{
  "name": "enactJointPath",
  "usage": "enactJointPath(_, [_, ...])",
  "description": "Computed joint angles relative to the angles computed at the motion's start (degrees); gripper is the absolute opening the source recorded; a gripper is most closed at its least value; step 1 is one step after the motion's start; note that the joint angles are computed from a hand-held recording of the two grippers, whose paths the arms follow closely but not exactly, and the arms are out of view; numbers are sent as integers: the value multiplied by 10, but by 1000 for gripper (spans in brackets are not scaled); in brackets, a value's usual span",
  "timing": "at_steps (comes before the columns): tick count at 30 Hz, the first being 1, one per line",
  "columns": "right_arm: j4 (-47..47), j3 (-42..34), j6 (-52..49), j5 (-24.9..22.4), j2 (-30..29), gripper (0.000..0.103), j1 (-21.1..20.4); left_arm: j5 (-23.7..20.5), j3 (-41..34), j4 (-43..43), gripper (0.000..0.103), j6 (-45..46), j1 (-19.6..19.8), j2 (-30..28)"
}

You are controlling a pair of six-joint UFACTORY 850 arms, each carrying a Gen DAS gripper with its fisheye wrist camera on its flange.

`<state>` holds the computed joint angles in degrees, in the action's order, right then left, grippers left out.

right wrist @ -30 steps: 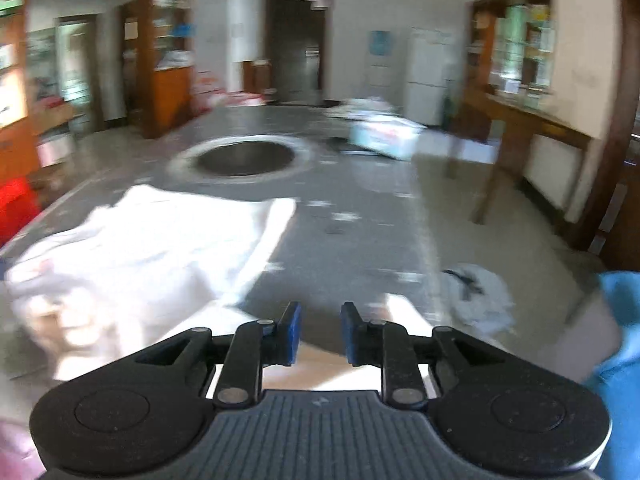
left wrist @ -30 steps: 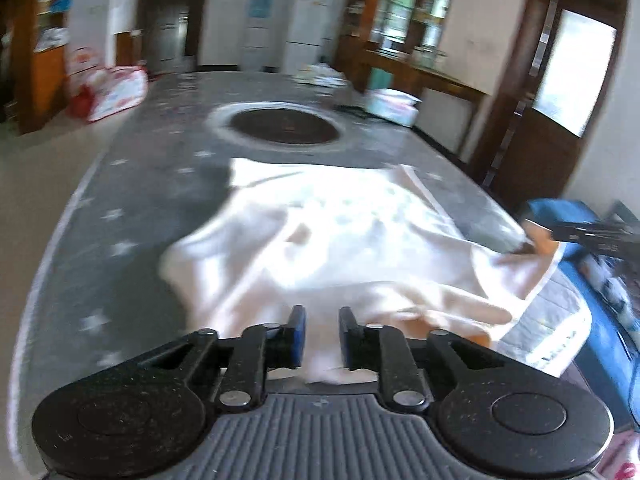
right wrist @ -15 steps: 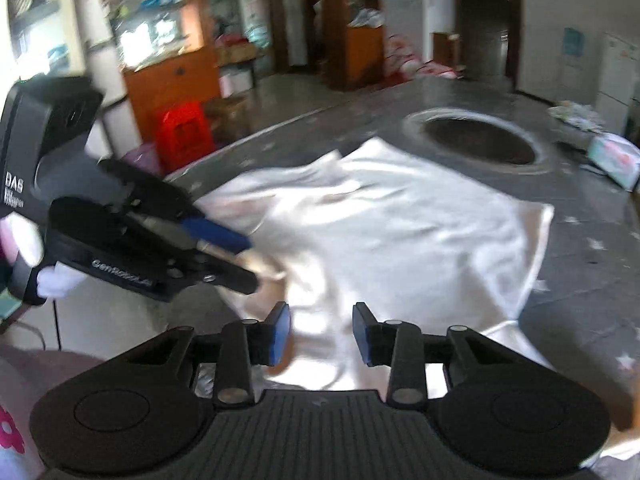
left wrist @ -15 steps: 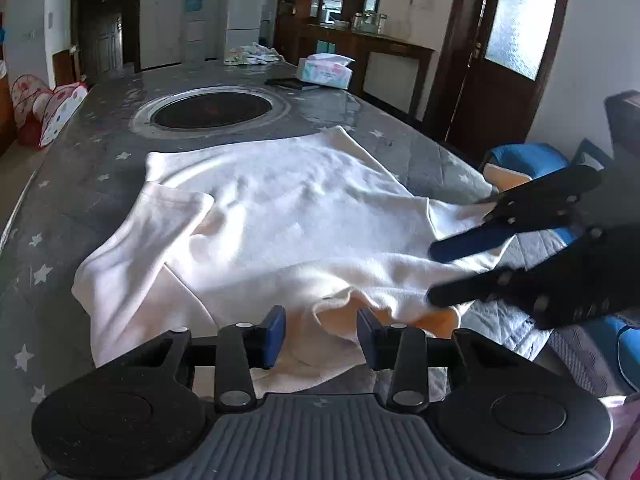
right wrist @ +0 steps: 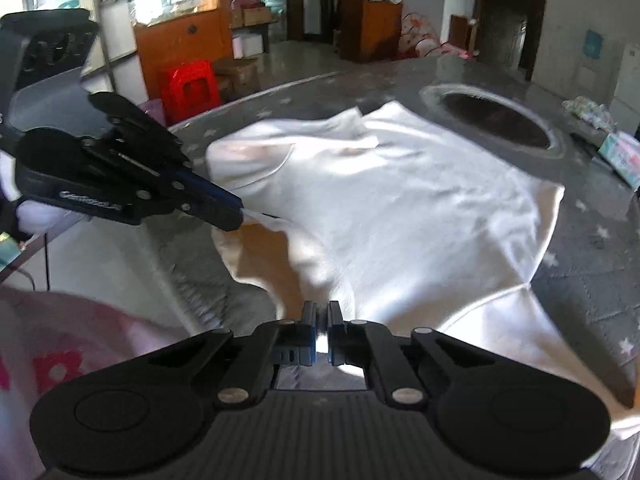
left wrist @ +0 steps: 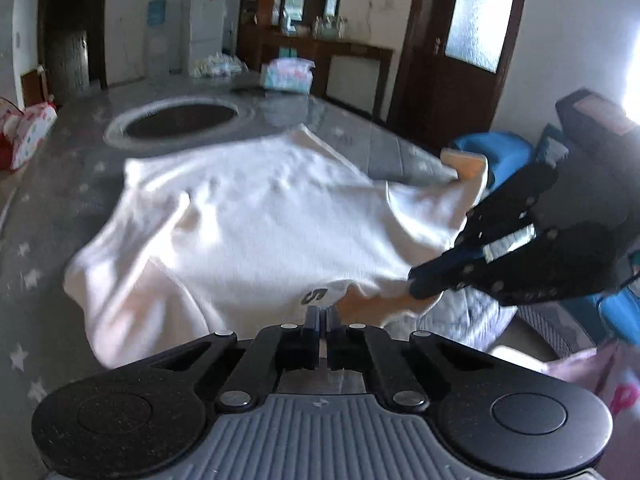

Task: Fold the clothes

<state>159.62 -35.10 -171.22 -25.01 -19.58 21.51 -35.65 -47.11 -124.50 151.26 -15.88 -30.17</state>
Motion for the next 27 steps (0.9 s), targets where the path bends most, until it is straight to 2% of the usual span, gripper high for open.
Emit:
enactJointPath(2, [-42,-2,35,7,-2,4,-4,4,-2,24,4,-13,3,-3])
enactJointPath(5, [-123,-4,107,-6,10,9,-21,-10,2,41,6,-10,12,5])
enactJointPath(9, [-104,-10,91,-29,17,11,-30,-44,1,15,6,4,25,14])
enactJointPath(12, [-66,-27,61,-37,-3,11,-30,-46,-18,-16,6,-1,20,2])
enactJointPath(15, [-78,-48,80,-32,-33,11,-29,-30,-42,-29,6,-24,10,-20])
enactJointPath(20, [-131,-61,112,-31,-63,12,-22,10,-70,11,6,-59,-2,-54])
enactJointPath(22, [-143,-61,113,-31,-67,18,-20,24,-78,19,7,-72,-3,-60])
enactJointPath(25, [-155,-61,123,-37,-66,20,-22,17,-82,-6,7,-59,1,-56])
enactJointPath(27, [-165,-60,135,-44,-63,20,-25,19,-91,-52,10,-32,0,-54])
